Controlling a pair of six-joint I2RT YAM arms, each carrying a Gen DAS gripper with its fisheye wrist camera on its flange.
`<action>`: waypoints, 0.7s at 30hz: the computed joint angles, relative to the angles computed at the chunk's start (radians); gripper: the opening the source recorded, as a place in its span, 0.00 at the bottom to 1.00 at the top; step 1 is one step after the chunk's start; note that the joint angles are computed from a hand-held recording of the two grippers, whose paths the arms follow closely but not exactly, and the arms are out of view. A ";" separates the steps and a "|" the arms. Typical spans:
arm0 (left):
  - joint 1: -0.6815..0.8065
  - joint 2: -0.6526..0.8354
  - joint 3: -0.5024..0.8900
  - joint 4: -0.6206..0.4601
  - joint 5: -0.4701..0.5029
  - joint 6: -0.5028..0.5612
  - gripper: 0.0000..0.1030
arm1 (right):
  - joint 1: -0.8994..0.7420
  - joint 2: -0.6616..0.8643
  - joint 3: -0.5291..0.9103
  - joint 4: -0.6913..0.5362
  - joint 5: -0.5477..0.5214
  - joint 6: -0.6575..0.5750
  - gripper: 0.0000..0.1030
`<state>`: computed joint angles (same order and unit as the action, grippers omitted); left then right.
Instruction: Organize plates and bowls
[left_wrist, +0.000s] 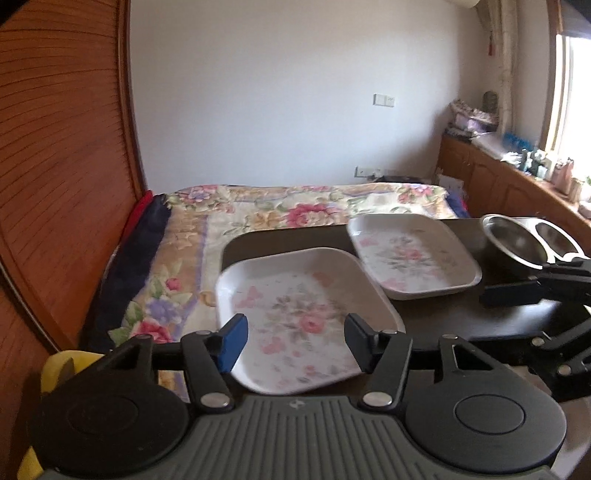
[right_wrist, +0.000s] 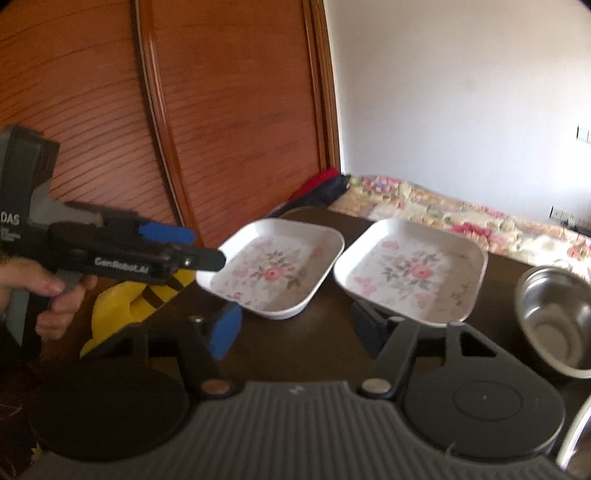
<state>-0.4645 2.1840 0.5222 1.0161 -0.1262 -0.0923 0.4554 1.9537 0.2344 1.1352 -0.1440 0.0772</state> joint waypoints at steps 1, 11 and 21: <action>0.019 0.007 0.012 -0.008 0.015 0.008 0.65 | 0.007 0.005 0.024 -0.031 0.005 0.007 0.61; 0.151 0.095 0.174 -0.129 0.121 0.030 0.62 | 0.025 0.019 0.234 -0.338 0.009 0.047 0.59; 0.193 0.141 0.266 -0.215 0.164 0.027 0.51 | 0.009 0.087 0.382 -0.488 -0.050 0.097 0.55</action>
<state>-0.2713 2.3249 0.7883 0.8008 0.0379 -0.0657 0.4643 2.0403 0.6161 0.6467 -0.1938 0.1740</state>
